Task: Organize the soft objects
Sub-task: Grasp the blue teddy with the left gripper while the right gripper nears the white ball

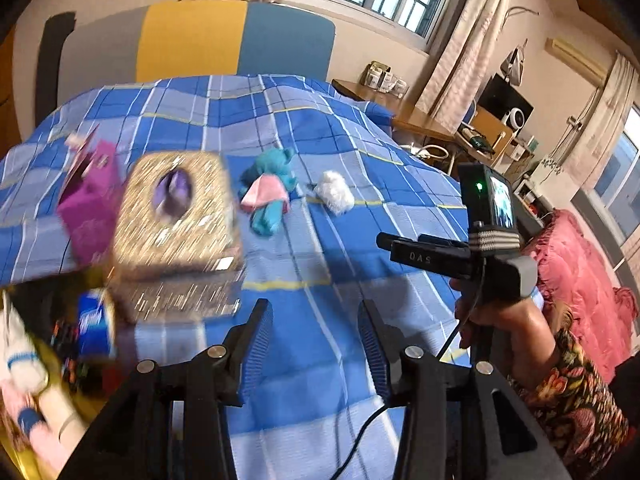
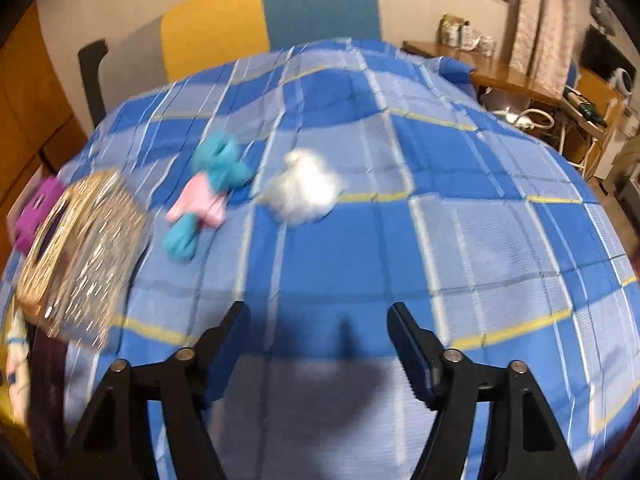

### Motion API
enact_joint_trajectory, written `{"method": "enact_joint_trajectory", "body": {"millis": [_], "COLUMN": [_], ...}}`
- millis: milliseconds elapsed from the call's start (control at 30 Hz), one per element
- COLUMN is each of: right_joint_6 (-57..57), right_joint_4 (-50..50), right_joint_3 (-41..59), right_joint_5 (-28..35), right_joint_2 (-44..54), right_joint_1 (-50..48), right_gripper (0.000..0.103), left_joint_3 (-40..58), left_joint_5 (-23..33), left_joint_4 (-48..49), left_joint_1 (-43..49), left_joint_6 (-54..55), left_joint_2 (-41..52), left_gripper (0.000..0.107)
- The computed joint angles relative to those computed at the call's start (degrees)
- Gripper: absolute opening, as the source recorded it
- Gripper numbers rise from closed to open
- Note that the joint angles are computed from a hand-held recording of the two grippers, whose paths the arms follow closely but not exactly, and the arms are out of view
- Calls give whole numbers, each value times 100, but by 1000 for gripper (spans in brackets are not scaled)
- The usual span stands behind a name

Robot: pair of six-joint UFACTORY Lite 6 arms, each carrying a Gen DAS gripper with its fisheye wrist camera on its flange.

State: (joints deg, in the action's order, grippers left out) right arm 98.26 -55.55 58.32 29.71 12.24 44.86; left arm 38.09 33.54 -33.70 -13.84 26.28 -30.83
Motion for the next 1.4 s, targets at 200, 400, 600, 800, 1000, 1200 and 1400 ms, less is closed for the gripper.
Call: {"method": "enact_joint_trajectory", "body": {"millis": [200, 400, 600, 800, 1000, 1200, 1400], "right_joint_6": [399, 561, 195, 186, -704, -958, -828], "right_joint_4": [158, 310, 590, 663, 1521, 1750, 1643], "right_joint_3": [-685, -1091, -1058, -1142, -1067, -973, -988], "right_joint_5": [-712, -1106, -1360, -1526, -1771, -1759, -1760], "right_joint_2": [-337, -865, -875, -958, -823, -718, -742], "right_joint_1": [-855, -1230, -1393, -1433, -1524, -1486, -1510], "right_gripper": [75, 77, 78, 78, 78, 78, 78], "left_joint_3": [1567, 3815, 5845, 7782, 9012, 9330, 7538], "left_joint_5": [-1012, -1087, -751, -84, 300, 460, -453], "left_joint_4": [1050, 2563, 4127, 4494, 4887, 4848, 5493], "left_joint_1": [-1026, -1269, -1285, -1190, -1204, -1123, -1214], "left_joint_6": [-1411, -3109, -4717, -4878, -4771, -4711, -5713], "left_joint_2": [2152, 4637, 6505, 8185, 9224, 9595, 8440], "left_gripper": [56, 56, 56, 56, 56, 39, 29]}}
